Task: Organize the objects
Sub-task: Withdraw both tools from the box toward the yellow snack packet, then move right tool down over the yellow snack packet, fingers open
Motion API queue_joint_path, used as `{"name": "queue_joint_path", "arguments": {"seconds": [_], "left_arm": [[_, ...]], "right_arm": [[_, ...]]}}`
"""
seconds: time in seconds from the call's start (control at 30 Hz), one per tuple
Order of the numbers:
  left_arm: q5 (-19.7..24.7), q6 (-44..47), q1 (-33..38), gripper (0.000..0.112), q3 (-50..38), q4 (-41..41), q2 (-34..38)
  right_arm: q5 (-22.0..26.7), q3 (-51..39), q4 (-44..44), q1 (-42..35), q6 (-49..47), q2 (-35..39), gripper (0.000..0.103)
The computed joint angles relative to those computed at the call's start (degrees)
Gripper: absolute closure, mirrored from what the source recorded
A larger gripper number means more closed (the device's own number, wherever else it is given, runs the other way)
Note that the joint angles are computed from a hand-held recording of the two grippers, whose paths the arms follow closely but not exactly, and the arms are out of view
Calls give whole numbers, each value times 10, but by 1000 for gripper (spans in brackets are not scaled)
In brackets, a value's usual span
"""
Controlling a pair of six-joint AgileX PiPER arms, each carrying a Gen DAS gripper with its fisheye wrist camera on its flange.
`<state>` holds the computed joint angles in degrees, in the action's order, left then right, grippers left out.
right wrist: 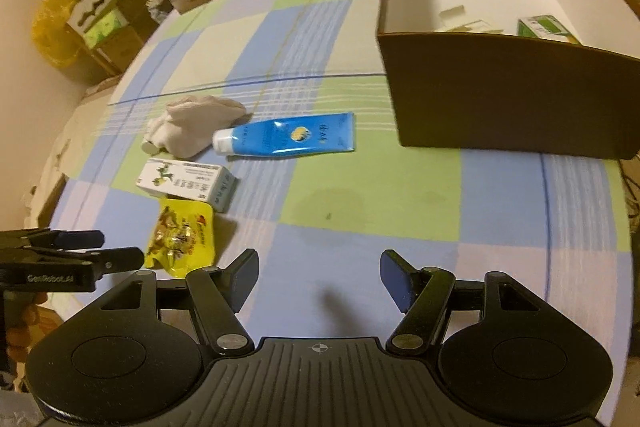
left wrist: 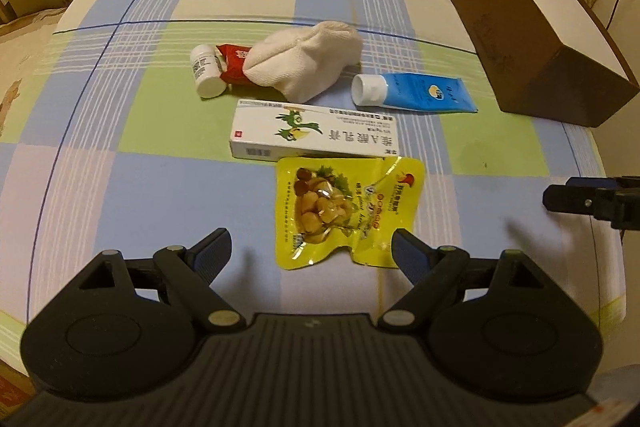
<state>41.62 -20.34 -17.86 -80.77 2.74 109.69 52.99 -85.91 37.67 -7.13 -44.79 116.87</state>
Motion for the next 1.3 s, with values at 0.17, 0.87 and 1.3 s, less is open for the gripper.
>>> {"name": "queue_joint_path", "arguments": {"seconds": [0.17,0.87,1.3], "left_arm": [[7,10,17,28,2,6,-2],[-10,42,123,28,70,6,-35],[6,139,100,28,-3,-45,20]], "right_arm": [[26,-1,53,14,-56,23,39],[-28,25,172,72,-193,81,103],[-142,173,164,-45,-135,-49,103]]}}
